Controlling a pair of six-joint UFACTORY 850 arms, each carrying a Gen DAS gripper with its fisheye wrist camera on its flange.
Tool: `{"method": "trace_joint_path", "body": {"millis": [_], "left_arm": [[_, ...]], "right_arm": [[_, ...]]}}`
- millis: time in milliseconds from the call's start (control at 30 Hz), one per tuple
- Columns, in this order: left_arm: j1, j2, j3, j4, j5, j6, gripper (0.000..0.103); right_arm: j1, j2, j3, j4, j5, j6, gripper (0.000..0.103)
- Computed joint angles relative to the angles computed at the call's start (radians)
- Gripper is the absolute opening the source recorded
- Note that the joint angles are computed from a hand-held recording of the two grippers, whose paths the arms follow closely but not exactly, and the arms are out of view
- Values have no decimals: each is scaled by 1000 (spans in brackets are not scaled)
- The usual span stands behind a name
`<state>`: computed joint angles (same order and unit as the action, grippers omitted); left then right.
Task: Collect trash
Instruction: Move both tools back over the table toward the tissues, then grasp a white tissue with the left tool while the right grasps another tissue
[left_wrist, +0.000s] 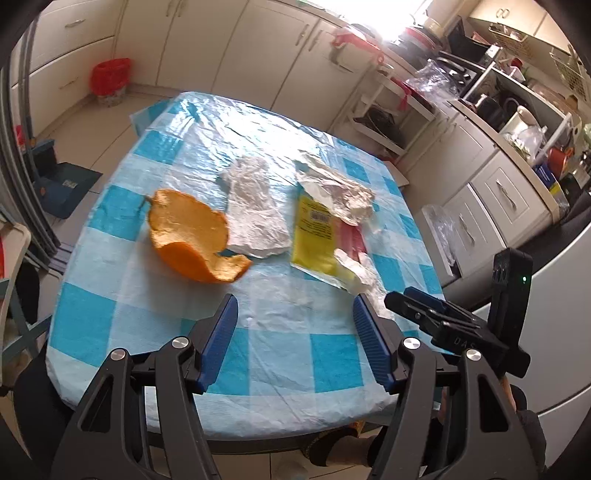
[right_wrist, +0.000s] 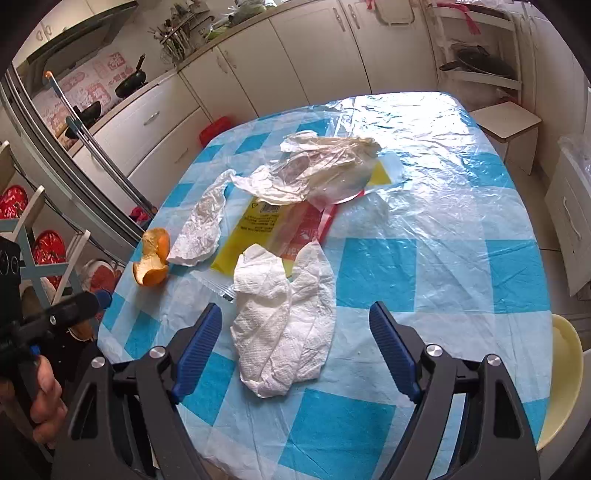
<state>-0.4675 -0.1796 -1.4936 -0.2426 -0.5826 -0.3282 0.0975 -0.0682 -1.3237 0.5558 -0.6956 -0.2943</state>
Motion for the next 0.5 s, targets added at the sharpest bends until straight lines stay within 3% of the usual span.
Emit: {"method": "trace_joint_path", "body": {"millis": [200,333,433,500], "left_arm": [[53,17,37,37,25,-104,62],[52,-5,-1,131,9,-167,62],[35,-55,-76,237,-17,-200,63],[23,-112,-153,269,-49,-189,63]], "right_arm": [[25,-5,8,-69,11,21,79],[37,-3,12,-94,30,26,78],[55,-5,11,-124,42,19,62],[70,-5,10,-153,46,13,42]]}}
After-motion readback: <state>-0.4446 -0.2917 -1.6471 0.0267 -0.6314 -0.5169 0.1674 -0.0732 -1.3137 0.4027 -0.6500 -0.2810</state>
